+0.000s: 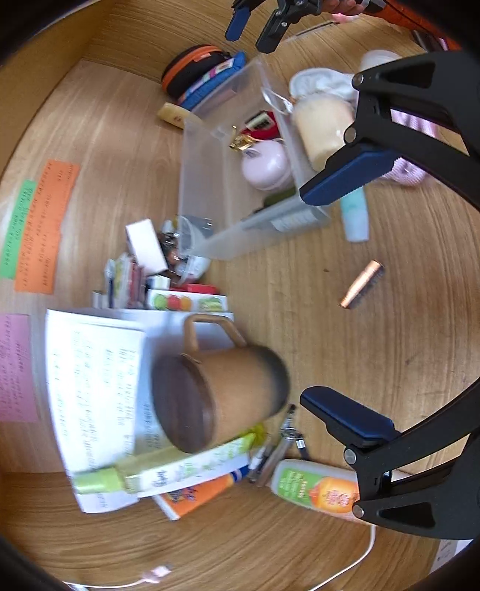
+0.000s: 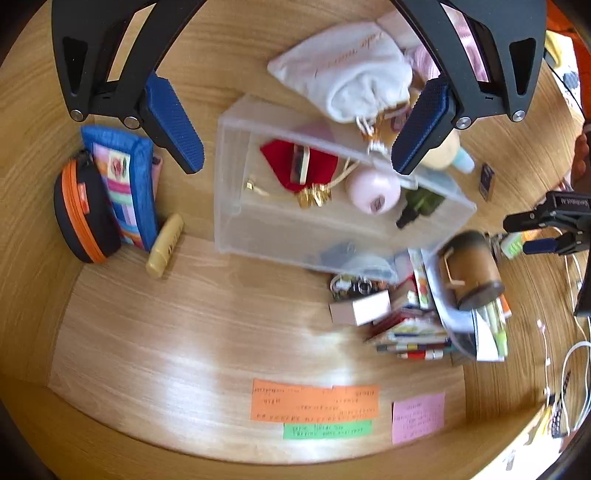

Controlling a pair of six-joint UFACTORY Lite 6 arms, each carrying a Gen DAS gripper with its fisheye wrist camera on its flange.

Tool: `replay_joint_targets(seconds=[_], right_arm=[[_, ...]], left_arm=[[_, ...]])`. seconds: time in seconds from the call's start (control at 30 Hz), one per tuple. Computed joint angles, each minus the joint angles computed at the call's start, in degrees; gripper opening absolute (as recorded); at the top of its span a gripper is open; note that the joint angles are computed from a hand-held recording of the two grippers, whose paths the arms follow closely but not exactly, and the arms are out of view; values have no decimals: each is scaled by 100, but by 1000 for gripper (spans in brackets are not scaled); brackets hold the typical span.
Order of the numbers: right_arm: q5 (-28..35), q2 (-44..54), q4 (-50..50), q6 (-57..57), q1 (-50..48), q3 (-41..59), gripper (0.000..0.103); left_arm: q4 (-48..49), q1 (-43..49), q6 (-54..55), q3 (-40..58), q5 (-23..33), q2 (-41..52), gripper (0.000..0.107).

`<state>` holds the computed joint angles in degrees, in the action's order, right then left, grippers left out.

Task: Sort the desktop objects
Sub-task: 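Move both grippers back toward the lipstick tube and white drawstring bag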

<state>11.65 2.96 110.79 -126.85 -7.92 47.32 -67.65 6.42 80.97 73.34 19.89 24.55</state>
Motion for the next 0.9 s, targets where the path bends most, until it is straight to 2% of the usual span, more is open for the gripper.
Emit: replay_joint_targets(seconds=[0.1,0.27,0.47,0.7,0.9], right_arm=[[-45,36,268,-216,24,-223,101],[13,361,-599,756,19,-325,101],[-137,713,-527,694,182,-337,101],[32,1192,-2114,2247,106,5,101],[80,1476,-2541,2548,74,210,101]], left_arm=[[18,96,89,-81,35,135,100],[98,227,54,-32,194,437,100],[130,314,37,-32,353,710,100],[371,241,-41,159,403,1006,100],[550,104,22,516,387,1331,100]])
